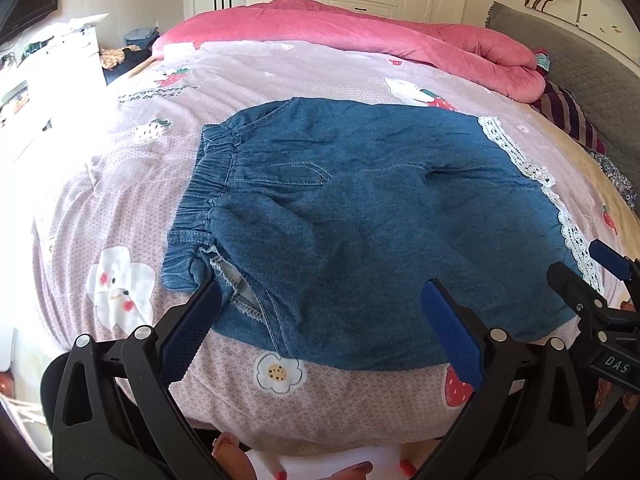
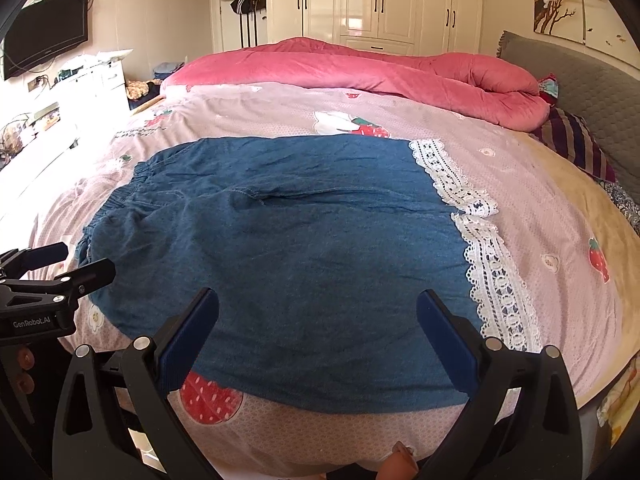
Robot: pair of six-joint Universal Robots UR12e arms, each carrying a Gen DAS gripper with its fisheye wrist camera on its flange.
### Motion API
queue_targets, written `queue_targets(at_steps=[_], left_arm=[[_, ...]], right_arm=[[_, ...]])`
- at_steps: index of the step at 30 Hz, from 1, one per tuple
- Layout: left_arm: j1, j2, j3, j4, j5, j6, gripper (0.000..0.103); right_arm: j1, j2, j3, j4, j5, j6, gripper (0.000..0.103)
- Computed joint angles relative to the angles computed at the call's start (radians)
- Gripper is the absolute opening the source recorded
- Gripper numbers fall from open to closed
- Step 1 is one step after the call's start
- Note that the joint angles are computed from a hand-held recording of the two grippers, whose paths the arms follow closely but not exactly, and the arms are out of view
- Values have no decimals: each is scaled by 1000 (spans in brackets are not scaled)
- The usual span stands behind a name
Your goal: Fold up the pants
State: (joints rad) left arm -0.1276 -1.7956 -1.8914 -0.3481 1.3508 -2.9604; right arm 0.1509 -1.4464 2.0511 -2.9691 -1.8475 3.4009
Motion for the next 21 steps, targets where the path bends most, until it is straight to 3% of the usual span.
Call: queue_targets(at_steps=[6,14,21], left_arm=[[1,-32,44,-1,12,-18,94],[18,-114,161,-16,81,-60,94],[27,-210,305,-108,121,-37,94]], right_arm=[[-23,26,-38,0,37,-37,99],[-69,89,-135,54,160,-122,99],[-109,171,-261,159,303,-219,99]])
